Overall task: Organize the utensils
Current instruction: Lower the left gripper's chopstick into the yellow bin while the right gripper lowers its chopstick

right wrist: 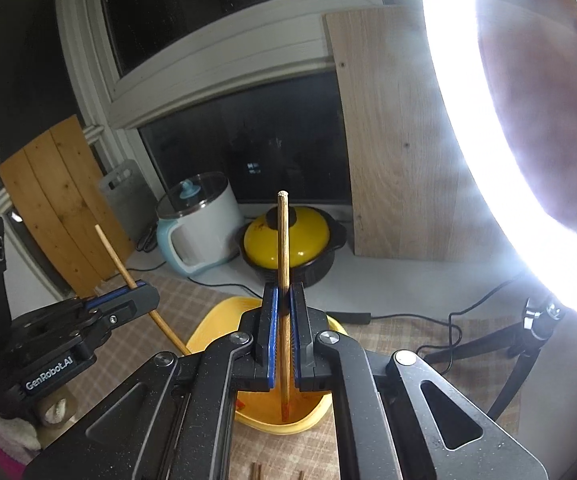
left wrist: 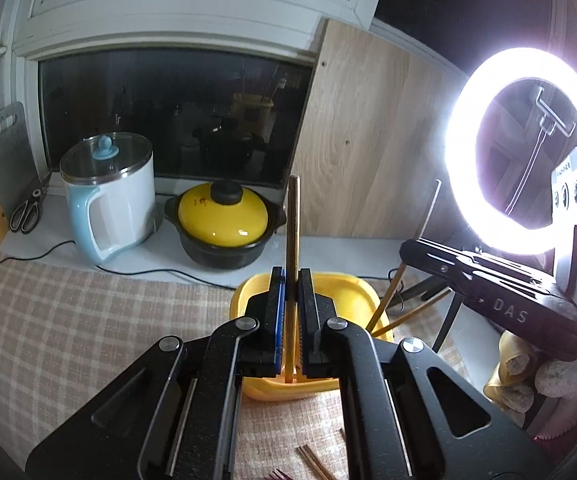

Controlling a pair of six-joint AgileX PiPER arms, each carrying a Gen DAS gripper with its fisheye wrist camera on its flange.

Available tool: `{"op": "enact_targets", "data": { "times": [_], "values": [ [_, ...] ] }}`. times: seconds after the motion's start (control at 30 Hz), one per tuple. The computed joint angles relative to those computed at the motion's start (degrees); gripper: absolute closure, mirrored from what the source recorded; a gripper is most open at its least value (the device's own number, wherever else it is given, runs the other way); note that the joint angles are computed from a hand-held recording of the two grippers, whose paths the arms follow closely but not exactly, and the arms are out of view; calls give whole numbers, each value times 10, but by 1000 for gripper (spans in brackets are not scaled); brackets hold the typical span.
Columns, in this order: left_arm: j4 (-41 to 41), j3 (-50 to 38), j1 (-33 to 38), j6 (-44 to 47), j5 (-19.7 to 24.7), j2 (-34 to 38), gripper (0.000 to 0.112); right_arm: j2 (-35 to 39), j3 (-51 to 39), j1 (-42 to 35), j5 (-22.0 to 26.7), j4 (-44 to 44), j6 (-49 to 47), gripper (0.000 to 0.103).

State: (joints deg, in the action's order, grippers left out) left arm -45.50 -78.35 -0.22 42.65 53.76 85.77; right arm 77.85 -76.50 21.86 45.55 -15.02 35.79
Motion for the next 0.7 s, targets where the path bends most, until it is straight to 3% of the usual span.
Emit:
{"op": "enact_targets", "data": {
  "times": [0.7],
  "values": [
    [18, 32, -13, -3, -9, -4, 109, 10, 33, -13, -8, 30, -16, 99]
  ]
}}
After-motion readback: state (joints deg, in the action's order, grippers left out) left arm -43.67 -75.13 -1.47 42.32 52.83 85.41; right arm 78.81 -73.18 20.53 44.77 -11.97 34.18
